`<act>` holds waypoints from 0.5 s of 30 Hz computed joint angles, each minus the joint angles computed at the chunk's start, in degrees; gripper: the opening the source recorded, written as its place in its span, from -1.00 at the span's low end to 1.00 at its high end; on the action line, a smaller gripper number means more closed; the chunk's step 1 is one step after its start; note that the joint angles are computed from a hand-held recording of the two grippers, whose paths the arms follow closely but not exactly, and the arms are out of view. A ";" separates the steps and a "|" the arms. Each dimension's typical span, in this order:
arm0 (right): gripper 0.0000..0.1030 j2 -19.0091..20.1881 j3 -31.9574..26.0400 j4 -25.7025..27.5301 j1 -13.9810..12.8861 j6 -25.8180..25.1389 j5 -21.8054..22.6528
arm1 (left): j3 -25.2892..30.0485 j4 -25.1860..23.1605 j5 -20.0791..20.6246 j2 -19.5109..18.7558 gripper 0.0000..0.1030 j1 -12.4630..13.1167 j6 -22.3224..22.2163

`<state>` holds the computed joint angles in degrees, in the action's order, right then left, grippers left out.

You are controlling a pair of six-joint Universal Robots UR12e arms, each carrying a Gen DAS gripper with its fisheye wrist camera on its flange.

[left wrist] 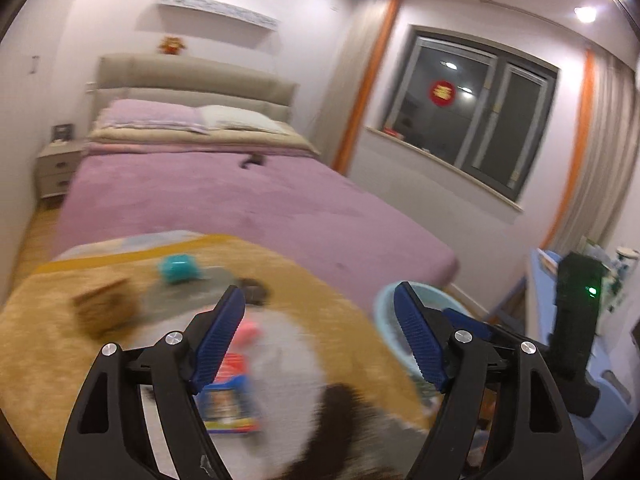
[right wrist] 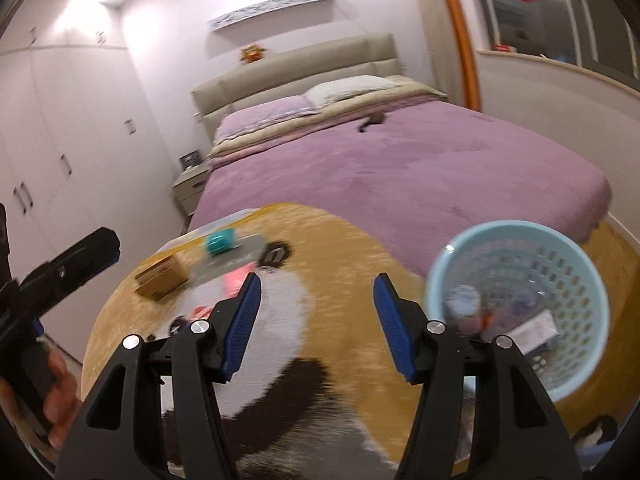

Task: Collect trash
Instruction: 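Grasp the cardboard box with the left tool while the right tool grasps the pink bag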

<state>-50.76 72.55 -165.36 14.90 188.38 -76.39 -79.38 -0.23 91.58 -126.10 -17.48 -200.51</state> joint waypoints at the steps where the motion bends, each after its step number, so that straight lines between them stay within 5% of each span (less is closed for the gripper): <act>1: 0.07 0.45 -0.65 0.22 0.56 -0.60 0.13 | -1.61 0.54 0.96 0.86 0.46 0.63 -0.96; 8: 0.07 2.84 -3.23 3.22 3.21 -3.84 0.49 | -7.13 -2.03 8.21 3.64 0.59 3.60 -5.19; 15: 0.07 5.78 -5.14 3.35 5.47 -6.21 -1.40 | -7.37 -10.32 12.03 2.90 0.60 5.82 -0.16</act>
<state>-44.98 67.42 -162.01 20.37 182.17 -77.79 -86.76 -10.55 103.62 -123.20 -11.67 -200.67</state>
